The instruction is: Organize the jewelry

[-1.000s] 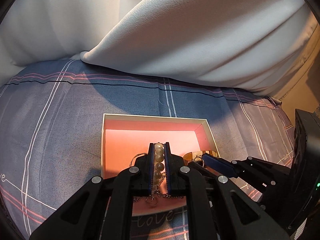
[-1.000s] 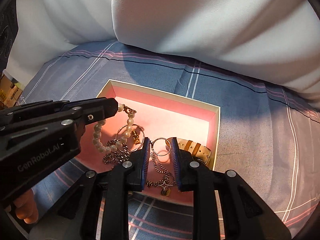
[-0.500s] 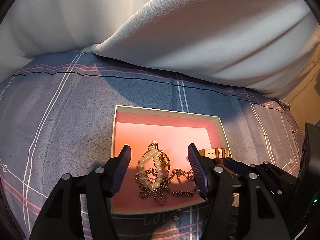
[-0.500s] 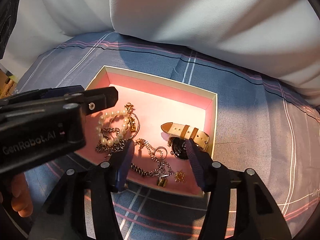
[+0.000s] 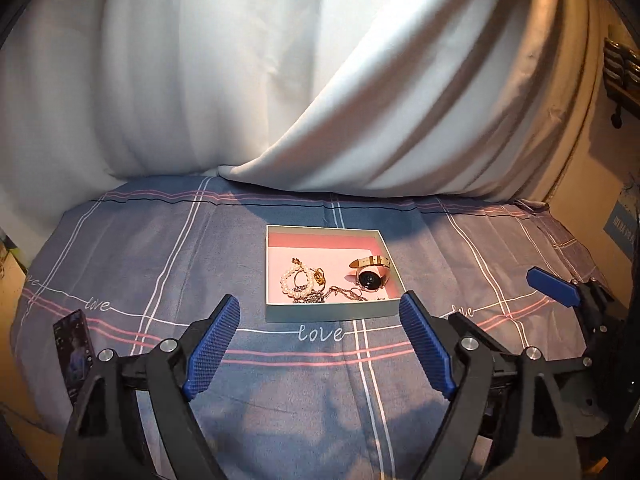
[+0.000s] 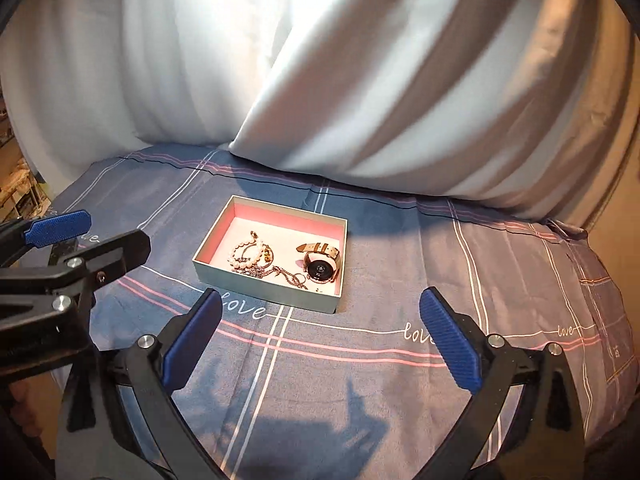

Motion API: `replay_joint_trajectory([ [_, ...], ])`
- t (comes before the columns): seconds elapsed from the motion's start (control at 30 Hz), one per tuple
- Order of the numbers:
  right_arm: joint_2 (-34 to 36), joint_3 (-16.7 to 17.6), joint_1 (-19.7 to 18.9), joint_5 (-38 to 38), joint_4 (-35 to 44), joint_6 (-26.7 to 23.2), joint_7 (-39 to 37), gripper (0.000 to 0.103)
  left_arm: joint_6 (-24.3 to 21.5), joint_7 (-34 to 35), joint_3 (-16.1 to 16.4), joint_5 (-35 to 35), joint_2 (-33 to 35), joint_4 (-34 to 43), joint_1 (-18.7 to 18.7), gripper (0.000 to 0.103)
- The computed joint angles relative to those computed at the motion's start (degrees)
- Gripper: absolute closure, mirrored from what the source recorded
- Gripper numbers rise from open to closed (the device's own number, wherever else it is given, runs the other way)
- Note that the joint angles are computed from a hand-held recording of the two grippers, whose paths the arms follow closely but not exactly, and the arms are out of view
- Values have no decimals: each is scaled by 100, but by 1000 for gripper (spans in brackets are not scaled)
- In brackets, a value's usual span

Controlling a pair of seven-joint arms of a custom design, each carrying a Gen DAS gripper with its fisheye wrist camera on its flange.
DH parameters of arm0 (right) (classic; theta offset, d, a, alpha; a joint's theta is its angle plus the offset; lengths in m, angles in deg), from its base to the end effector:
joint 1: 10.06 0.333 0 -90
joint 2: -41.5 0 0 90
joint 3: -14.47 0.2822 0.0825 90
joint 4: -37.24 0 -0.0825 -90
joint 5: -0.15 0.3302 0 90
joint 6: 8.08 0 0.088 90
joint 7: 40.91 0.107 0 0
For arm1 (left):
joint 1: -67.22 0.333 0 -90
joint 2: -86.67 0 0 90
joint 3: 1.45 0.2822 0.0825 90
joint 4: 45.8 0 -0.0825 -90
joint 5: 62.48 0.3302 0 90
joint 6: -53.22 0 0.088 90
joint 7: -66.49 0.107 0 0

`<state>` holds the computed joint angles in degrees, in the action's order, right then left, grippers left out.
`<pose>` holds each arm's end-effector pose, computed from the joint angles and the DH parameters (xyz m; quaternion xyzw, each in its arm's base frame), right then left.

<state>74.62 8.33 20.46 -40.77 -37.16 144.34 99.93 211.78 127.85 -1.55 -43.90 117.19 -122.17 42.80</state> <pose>0.6192 0.3241 0.4837 -0.6560 0.5996 -0.3335 0.3145 0.6242 -0.2994 0.5178 -0.5759 0.6851 -0.3707 0.2481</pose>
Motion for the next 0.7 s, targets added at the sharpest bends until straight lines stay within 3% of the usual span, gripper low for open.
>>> replay_joint_trajectory([
  [0.1, -434, -223, 309, -569, -539, -38, 631, 6, 262, -747, 491, 758, -565, -778, -426, 11],
  [0.2, -663, -12, 174, -584, -862, -96, 732, 6, 187, -1418, 701, 1465, -779, -1006, -585, 11],
  [0.33, -810, 31, 153, -802, -1043, -293, 1088, 6, 160, -1672, 491, 1720, -856, -1096, -385, 10],
  [0.57, -961, 164, 109, -1215, -1185, -486, 1460, 6, 240, -1405, 41, 1580, -806, -1082, -24, 10],
  [0.7, -968, 226, 59, -1317, -1173, -502, 1526, 6, 218, -1296, 23, 1463, -751, -1034, -15, 10],
])
